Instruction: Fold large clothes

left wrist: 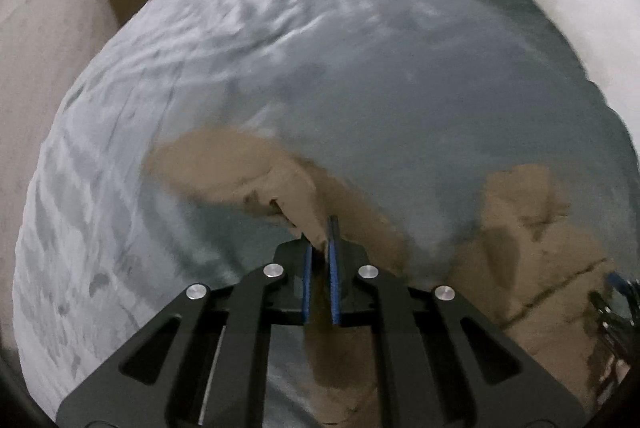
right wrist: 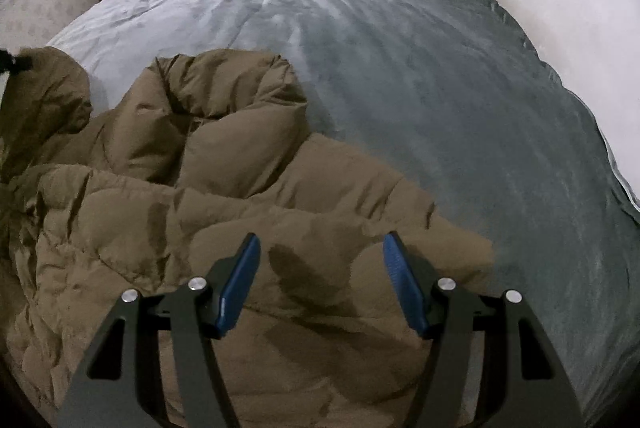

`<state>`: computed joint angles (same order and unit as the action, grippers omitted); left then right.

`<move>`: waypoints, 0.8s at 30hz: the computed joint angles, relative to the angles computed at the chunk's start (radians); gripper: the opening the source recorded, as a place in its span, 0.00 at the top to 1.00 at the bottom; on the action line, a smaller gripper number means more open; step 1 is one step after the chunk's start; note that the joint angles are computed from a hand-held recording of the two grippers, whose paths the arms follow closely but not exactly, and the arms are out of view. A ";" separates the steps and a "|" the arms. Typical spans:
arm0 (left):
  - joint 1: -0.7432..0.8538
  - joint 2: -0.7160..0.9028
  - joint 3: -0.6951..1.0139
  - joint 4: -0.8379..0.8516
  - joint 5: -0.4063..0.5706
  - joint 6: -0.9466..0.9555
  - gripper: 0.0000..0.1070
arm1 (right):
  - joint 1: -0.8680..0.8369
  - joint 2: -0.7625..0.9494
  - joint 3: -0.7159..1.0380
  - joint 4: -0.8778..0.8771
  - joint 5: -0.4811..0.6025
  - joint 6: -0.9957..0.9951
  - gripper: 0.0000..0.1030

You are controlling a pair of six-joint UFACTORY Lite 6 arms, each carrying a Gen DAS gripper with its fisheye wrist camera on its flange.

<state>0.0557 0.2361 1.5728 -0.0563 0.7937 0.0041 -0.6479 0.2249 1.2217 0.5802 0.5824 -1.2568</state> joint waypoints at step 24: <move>-0.829 -0.152 -0.428 0.295 -0.037 -0.622 0.86 | -0.307 0.228 0.317 -0.002 0.257 -0.075 0.38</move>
